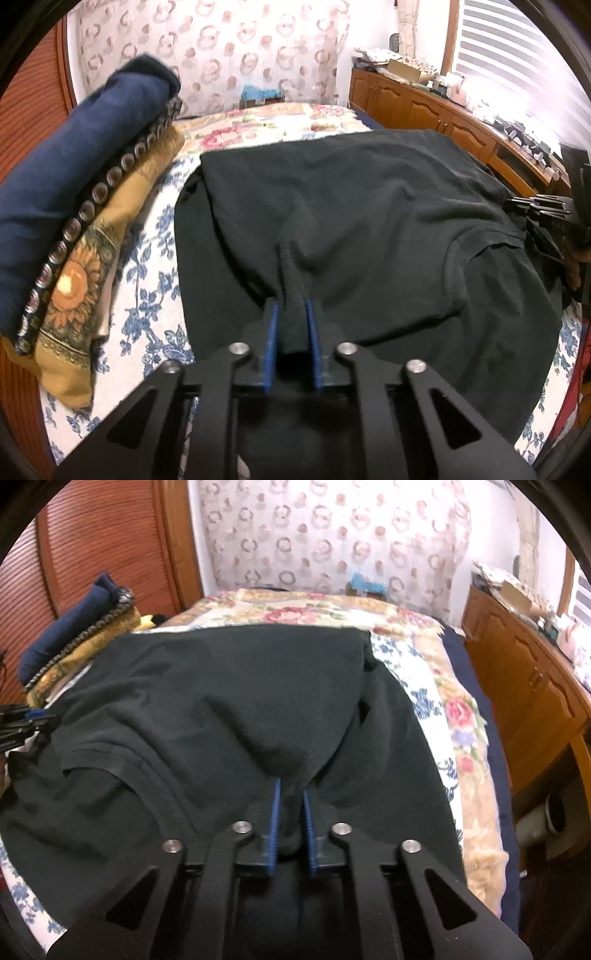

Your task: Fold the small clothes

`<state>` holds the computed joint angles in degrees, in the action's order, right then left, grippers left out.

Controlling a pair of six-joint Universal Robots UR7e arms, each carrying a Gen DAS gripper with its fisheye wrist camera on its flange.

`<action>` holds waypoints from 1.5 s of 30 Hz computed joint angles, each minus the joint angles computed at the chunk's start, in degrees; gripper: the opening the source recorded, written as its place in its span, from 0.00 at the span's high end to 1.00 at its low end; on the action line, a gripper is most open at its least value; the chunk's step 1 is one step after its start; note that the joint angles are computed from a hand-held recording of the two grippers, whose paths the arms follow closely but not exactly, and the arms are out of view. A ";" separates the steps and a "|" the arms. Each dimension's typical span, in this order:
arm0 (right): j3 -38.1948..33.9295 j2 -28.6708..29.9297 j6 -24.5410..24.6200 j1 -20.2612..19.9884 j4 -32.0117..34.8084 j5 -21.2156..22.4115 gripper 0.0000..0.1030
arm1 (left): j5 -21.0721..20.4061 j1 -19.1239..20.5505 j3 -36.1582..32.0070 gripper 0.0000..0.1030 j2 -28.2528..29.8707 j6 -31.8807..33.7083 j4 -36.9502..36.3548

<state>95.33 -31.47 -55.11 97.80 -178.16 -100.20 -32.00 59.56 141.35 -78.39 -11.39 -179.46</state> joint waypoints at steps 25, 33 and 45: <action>15.88 -17.41 -5.88 1.22 -3.52 7.79 0.99 | 4.58 -20.50 10.40 0.95 -20.48 -9.48 11.15; 23.32 -21.28 -7.90 -2.73 -3.02 3.56 0.99 | 2.71 -23.84 14.95 0.90 -26.02 -28.30 32.46; 25.63 -19.08 -5.29 -5.53 -10.54 4.00 0.81 | 1.73 -21.98 17.83 0.52 -27.04 -36.85 37.05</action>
<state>120.97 -50.55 -60.40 92.26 -188.70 -96.20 -30.27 37.57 159.17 -105.43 -48.24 -142.41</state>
